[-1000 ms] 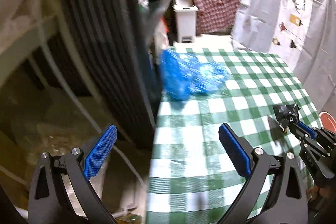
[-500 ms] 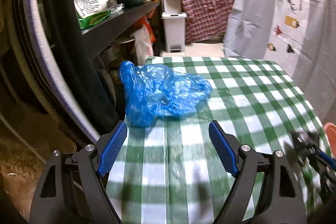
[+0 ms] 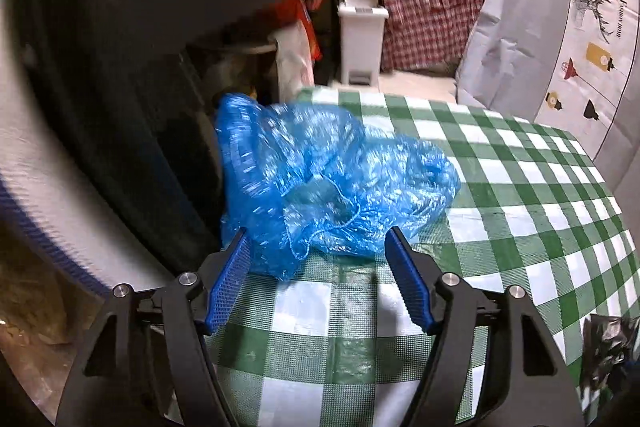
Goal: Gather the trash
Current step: 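Grasp the blue plastic bag with the left tool while the right tool holds the black item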
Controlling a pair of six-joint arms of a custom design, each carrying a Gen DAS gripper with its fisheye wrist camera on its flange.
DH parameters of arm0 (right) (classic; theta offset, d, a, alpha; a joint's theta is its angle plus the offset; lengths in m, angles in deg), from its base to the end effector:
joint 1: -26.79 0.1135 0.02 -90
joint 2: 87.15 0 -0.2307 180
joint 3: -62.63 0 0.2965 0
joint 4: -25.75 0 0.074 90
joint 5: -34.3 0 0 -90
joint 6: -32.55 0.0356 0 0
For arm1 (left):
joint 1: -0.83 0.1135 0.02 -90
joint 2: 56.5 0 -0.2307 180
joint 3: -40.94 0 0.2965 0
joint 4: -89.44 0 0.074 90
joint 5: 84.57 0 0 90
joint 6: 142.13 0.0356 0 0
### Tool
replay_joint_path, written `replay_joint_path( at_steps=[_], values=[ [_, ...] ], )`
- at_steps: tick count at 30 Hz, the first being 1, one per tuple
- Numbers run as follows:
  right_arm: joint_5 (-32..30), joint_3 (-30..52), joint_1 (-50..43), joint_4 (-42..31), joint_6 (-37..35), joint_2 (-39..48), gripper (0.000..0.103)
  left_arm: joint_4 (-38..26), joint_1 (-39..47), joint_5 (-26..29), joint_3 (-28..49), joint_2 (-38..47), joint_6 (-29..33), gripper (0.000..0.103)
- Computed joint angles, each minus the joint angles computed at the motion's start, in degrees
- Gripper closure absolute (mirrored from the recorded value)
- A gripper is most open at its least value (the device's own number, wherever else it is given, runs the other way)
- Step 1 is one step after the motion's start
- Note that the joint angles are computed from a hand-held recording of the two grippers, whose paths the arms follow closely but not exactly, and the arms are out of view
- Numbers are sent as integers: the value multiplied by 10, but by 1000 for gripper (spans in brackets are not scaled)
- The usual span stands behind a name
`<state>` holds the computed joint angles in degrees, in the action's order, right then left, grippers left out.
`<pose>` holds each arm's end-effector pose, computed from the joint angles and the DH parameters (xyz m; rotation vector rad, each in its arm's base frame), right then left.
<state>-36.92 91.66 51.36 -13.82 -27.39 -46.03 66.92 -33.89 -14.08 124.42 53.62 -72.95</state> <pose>0.1893 0.0740 0.1186 0.2532 2.3946 0.0303 0.3641 -0.2378 0.1158 0.1357 2.3614 -0.0504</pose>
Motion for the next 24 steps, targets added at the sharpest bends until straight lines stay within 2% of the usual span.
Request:
replay_joint_path(
  at_steps=[1,2,3,5,8,12,17,24],
  values=[
    [-1,2,1,6,0,9,89,1,5,11,0,2,-2,40],
    [-1,4,2,11,1,17,89,2,8,22,0,3,-4,50],
    [-2,4,2,14,0,20,89,2,12,36,2,6,-6,55],
    [-3,5,3,22,0,31,89,3,20,64,3,10,-9,84],
    [-4,3,3,30,0,41,89,31,27,81,-23,-4,-18,99],
    [-5,2,1,36,-2,47,89,73,22,72,-59,-28,-24,101],
    [6,3,7,32,3,39,89,83,10,78,-73,-50,-24,101],
    [14,-1,0,-13,0,-27,89,85,-6,120,-125,-162,6,101]
  ],
)
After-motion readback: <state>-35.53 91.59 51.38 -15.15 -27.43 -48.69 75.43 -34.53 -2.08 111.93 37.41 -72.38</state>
